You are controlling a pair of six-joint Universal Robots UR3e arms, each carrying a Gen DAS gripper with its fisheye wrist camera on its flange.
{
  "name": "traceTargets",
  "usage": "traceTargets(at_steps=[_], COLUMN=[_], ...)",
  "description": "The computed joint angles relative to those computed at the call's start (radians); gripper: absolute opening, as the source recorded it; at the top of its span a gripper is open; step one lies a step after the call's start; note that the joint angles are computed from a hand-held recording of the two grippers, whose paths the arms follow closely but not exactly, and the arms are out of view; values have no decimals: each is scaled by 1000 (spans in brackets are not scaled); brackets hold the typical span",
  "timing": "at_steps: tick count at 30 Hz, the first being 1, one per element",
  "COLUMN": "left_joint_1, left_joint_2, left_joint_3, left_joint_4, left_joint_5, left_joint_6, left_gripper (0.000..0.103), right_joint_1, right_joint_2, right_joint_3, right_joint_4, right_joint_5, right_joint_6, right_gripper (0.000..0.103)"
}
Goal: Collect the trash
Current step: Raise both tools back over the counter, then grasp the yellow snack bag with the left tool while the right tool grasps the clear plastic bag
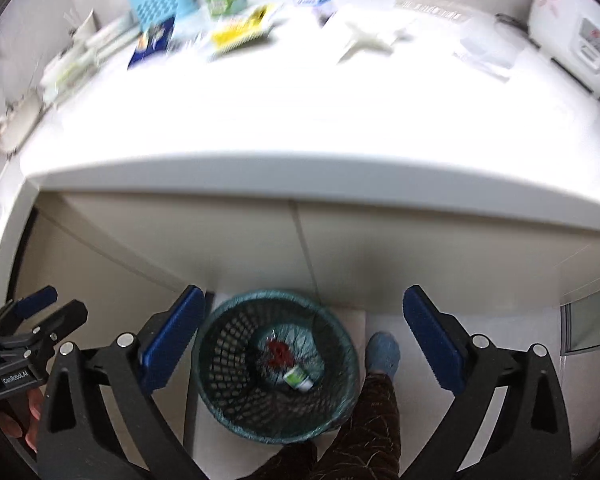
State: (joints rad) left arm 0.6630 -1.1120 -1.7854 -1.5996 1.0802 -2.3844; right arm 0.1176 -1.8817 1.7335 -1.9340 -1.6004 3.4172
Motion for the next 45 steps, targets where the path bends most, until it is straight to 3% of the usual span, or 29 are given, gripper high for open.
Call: traceTargets(at_steps=[7, 23, 39, 45], left_joint_1=[-42, -227, -460, -545], left_joint_2=[-51, -322, -710, -927], left_joint_3=[175, 596, 1085, 1342], left_joint_4=[-72, 2, 31, -31], left_joint_5=[-68, -88, 56, 137], left_joint_6=[-46, -260, -470, -543], left_gripper=[97, 97, 97, 97], right_joint_1=[-60, -223, -365, -407], right_joint_2=[-5, 112, 380, 495], right_joint_3=[-137, -503, -865, -955], right_joint_4=[68, 195, 321, 360], right_joint_5=[-19, -15, 62, 71], right_joint_6=[-36, -149, -219, -248], right_gripper=[95, 95, 95, 95])
